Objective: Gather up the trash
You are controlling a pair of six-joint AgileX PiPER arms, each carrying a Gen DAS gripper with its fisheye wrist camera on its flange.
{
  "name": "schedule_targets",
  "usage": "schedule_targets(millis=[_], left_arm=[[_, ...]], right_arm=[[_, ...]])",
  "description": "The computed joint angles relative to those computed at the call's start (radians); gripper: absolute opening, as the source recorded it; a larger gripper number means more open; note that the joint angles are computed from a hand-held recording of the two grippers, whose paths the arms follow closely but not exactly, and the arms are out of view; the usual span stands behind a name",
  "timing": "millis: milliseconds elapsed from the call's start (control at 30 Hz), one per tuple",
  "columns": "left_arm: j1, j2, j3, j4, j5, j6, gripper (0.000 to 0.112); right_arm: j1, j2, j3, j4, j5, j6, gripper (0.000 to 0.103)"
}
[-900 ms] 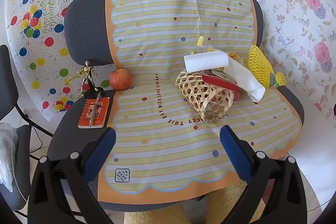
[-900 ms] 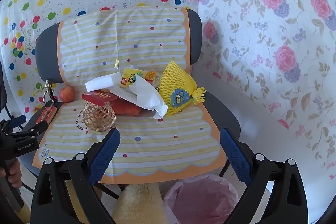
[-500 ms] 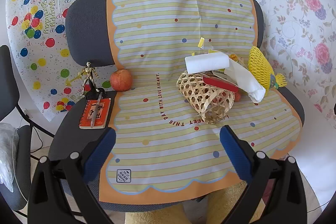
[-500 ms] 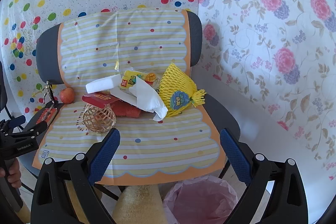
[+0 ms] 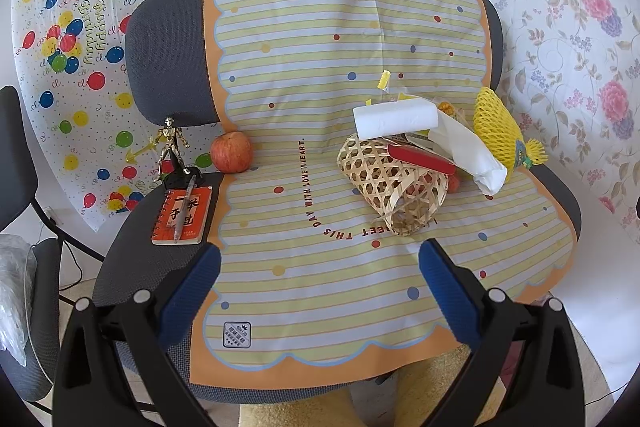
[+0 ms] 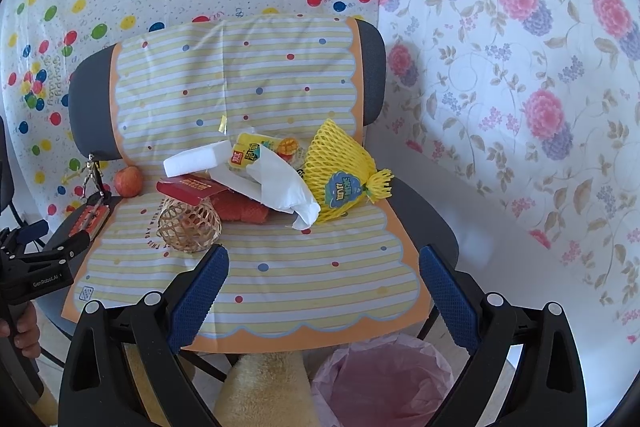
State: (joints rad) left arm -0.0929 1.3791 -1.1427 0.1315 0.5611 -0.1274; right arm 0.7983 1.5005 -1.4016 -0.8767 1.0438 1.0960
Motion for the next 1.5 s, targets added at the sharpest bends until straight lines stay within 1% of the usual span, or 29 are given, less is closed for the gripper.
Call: schedule_targets(millis=[200, 300, 400, 433, 467, 500, 633, 767, 900, 967, 1067, 1100, 1167, 1367, 1433, 1467, 1500], left_arm=[[0.0, -0.001, 0.0, 0.001, 0.0, 0.001, 0.096], [-0.001, 0.0, 0.001, 0.003, -0.001, -0.002, 0.096], [0.004, -0.001, 0.002, -0.006, -0.001, 0.009, 0.096], [0.007, -0.002, 0.002, -0.012, -0.001, 0.016, 0.096], [0.005, -0.001, 0.002, -0.004, -0.001, 0.009, 0.096], [0.006, -0.002, 0.003, -0.006, -0.001, 0.011, 0.096], [0.009, -0.002, 0.003, -0.008, -0.001, 0.013, 0.096], [0.013, -0.001, 0.007, -0.012, -0.002, 0.019, 0.096], [0.013, 0.003, 0.01, -0.008, -0.002, 0.017, 0.096], [0.011, 0.013, 0.002, -0.002, 0.001, 0.01, 0.096], [0.008, 0.034, -0.008, 0.019, 0.003, -0.012, 0.096], [0.01, 0.043, -0.012, 0.02, 0.002, -0.012, 0.096], [0.014, 0.064, -0.024, 0.02, 0.0, -0.012, 0.096], [0.024, 0.124, -0.063, -0.025, -0.015, 0.027, 0.096], [0.02, 0.142, -0.072, -0.032, -0.029, 0.038, 0.096], [0.018, 0.158, -0.085, -0.039, -0.033, 0.046, 0.096], [0.02, 0.171, -0.096, -0.056, -0.038, 0.065, 0.096]], right_arm=[[0.008, 0.021, -0.029, 0.001, 0.021, -0.007, 0.095], [-0.013, -0.021, 0.039, -0.007, -0.061, 0.06, 0.095], [-0.016, -0.021, 0.041, -0.006, -0.061, 0.053, 0.095], [-0.026, -0.039, 0.063, -0.008, -0.106, 0.098, 0.095], [-0.03, -0.049, 0.077, -0.012, -0.131, 0.125, 0.095], [-0.031, -0.051, 0.08, -0.012, -0.138, 0.133, 0.095], [-0.024, -0.038, 0.062, -0.006, -0.1, 0.089, 0.095], [-0.024, -0.04, 0.065, -0.006, -0.107, 0.096, 0.095], [-0.031, -0.035, 0.062, 0.013, -0.094, 0.058, 0.095], [-0.046, -0.021, 0.051, 0.041, -0.1, 0.042, 0.095], [-0.082, -0.009, 0.053, 0.074, -0.136, 0.031, 0.095], [-0.095, -0.001, 0.053, 0.082, -0.151, 0.027, 0.095], [-0.134, 0.017, 0.039, 0.15, -0.182, -0.013, 0.095], [-0.232, 0.111, 0.025, 0.176, -0.342, -0.1, 0.095], [-0.273, 0.141, 0.03, 0.187, -0.446, -0.109, 0.095], [-0.3, 0.152, 0.035, 0.221, -0.511, -0.139, 0.095], [-0.325, 0.177, 0.016, 0.294, -0.549, -0.21, 0.095]])
